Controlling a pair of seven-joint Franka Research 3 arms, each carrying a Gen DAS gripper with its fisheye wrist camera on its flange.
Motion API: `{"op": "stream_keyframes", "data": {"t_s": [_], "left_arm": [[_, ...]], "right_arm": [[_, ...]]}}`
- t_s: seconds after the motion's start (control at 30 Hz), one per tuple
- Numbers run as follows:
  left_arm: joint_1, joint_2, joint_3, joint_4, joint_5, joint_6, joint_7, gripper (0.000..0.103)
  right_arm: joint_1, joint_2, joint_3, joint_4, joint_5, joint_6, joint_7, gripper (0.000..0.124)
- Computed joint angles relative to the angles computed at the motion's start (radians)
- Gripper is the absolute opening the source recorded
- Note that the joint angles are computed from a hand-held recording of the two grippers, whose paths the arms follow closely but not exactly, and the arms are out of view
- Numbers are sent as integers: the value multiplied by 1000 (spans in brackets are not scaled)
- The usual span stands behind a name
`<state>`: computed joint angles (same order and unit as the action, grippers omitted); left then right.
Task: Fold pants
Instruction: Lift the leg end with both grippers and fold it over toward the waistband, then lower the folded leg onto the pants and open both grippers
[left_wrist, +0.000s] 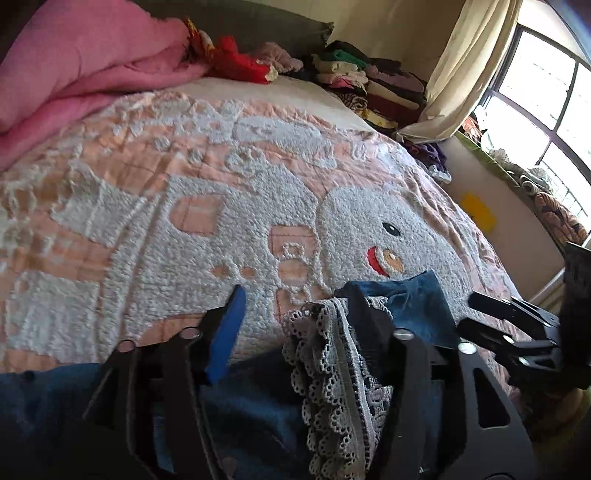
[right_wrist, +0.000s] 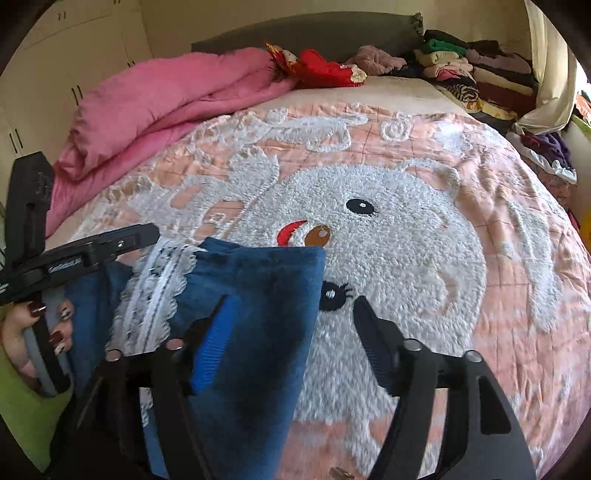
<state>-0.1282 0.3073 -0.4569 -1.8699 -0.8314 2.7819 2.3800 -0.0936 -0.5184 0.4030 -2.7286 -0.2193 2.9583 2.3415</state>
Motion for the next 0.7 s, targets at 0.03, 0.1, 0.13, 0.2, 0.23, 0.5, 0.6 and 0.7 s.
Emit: {"op": "stream_keyframes", "data": {"t_s": [0.03,0.1,0.13,0.2,0.23,0.5,0.6,0.7], "left_arm": [[1,-9,0,-9,-1,8,3,62],[-13,-30,18,-33,36,31,-29,71],[-20,-38,28,-41,60,37,-50,75],[-21,-65,35,-68,81,54,-70,81],[-18,-78,33,-81,79,60,-67,86],[-57,-198,86,-187,87,46,-57,93],[-79,-234,113,-220,77,36,-53,93],[-102,-264,140,-248,79,28,-60,93]], "right_arm": [[9,-21,-1,-10,2,-4,1,73],[17,-58,4,-21,5,-21,4,80],[19,-70,5,-26,6,-22,5,82],[31,-91,2,-31,13,-32,0,85],[34,-104,5,-33,15,-40,1,89],[54,-173,28,-43,26,-64,10,95],[71,-193,27,-45,30,-74,4,95],[91,-222,32,-54,36,-80,4,95]]}}
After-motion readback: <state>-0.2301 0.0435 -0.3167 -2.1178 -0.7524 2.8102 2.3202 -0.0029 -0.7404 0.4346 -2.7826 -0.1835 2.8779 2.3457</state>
